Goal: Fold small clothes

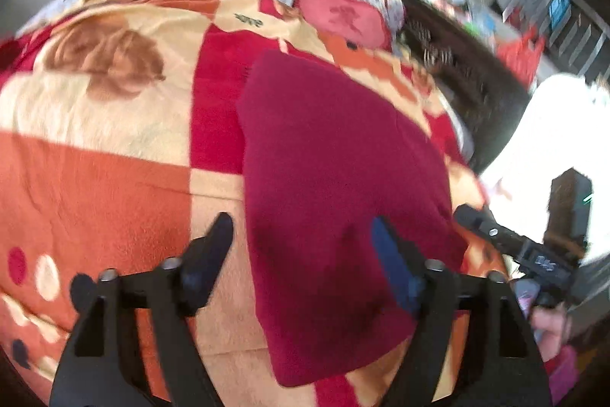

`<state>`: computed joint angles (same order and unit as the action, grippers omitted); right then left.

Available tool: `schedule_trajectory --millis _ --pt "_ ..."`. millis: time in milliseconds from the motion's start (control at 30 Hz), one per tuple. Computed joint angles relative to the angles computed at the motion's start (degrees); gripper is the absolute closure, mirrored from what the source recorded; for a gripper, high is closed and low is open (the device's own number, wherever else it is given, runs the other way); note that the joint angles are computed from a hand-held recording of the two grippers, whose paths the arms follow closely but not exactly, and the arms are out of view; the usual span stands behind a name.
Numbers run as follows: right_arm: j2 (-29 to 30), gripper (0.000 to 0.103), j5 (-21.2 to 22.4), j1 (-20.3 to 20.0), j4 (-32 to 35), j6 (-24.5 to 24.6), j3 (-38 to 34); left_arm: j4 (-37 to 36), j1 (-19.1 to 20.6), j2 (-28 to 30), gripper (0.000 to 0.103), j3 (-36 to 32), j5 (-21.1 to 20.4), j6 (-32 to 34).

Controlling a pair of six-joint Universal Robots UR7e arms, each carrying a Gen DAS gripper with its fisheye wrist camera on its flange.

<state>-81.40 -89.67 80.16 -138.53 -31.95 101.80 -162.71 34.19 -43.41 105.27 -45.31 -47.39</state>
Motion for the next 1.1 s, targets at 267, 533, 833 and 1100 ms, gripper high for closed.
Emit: schedule_trajectory --millis 267,533,833,1100 --pt "5.46 0.020 7.80 -2.64 8.00 7.65 -5.70 -2.80 3.09 3.05 0.023 -2.43 -6.10 2.04" --pt "5.16 0.053 7.93 -1.38 7.50 6.18 -4.01 -2.79 3.43 3.71 0.038 -3.38 -8.61 3.36" --pt "-2.84 0.060 8.45 1.65 12.81 3.60 0.83 4.99 -2.40 -4.76 0.049 2.92 -6.28 -1.00" --pt "-6.99 0.054 2.14 2.37 14.73 4.15 9.10 16.58 -7.67 -11.69 0.049 12.45 -6.73 -16.44"
